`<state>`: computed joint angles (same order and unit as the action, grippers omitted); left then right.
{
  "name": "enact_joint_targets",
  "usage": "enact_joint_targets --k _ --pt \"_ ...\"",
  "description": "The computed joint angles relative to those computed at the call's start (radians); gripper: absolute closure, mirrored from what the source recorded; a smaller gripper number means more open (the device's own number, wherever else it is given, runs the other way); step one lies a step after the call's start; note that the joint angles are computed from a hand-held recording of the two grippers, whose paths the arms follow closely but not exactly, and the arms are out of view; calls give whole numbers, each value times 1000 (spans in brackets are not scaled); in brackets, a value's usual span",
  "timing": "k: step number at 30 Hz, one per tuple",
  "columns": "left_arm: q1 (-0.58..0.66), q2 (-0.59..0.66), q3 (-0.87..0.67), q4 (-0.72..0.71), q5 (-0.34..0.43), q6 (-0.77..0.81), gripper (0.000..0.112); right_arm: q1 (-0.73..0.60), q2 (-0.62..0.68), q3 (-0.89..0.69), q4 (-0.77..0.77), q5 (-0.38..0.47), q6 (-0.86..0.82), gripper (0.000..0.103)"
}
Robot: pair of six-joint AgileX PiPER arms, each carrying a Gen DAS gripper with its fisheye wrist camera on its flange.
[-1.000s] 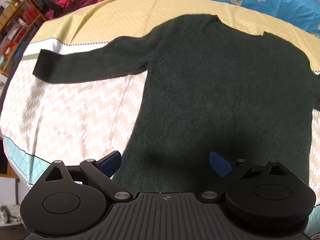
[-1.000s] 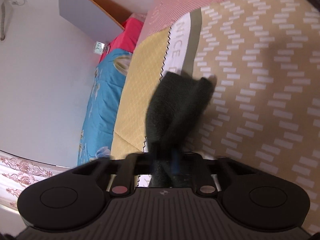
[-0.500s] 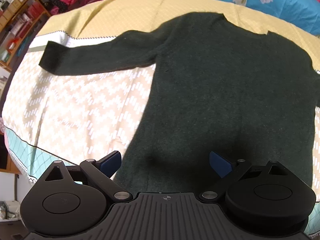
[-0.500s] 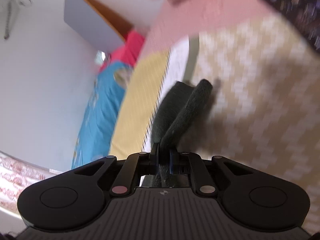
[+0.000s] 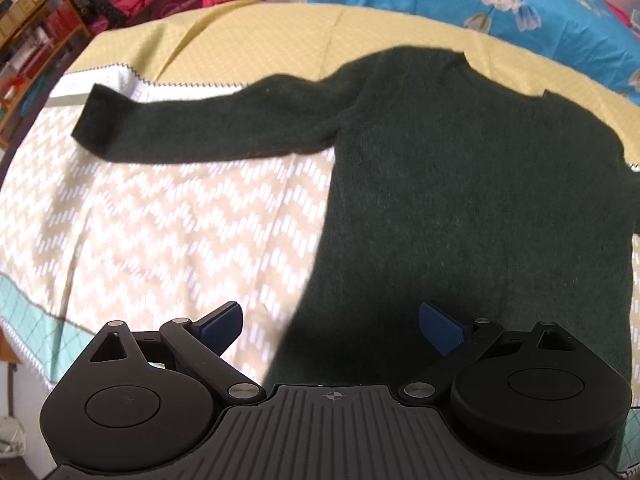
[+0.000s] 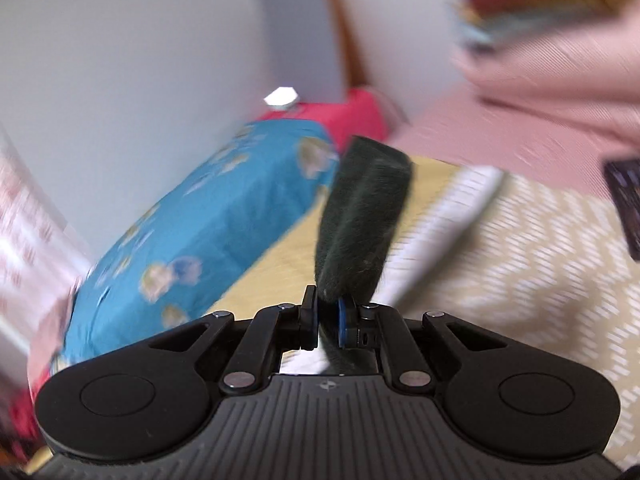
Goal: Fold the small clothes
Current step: 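Carry the held sleeve across the sweater body with the right tool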
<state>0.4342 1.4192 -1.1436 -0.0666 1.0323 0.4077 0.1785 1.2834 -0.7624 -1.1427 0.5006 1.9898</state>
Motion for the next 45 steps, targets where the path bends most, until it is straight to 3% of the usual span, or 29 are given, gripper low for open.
enact_joint_targets --k 5,11,15,18,20,22,25,28,32,34,35,36,37,38,45 --pt "116 29 -36 -78 -15 164 9 354 133 -186 -60 212 -51 92" --pt "260 89 -90 -130 -33 330 9 566 449 -516 8 267 -221 92" --pt "339 145 -143 -151 -26 391 9 623 675 -786 250 266 -581 87" --pt "373 195 -185 -156 -11 411 9 688 794 -895 455 272 -881 75" --pt "389 225 -213 -161 2 418 9 751 839 -943 442 373 -982 45" --pt "402 250 -238 -170 13 429 9 809 848 -917 306 438 -967 29" --pt "408 278 -263 -174 20 439 9 819 830 -870 229 497 -1004 30" --pt "409 294 -278 -172 25 443 9 777 890 -941 222 563 -1036 32" --pt "417 306 -286 -166 29 459 9 689 938 -975 267 588 -1063 33" --pt "420 311 -285 -155 24 461 9 664 937 -958 274 553 -1032 34" --pt "423 315 -287 -151 24 460 9 653 926 -944 277 529 -1001 37" --pt "426 321 -292 -147 26 458 9 643 913 -944 307 520 -989 48" --pt "429 327 -298 -145 29 455 9 627 904 -950 336 502 -977 79" --pt "431 333 -304 -143 31 453 9 620 904 -964 344 507 -957 87" --pt "428 355 -340 -157 47 431 9 651 918 -1077 211 491 -878 89"
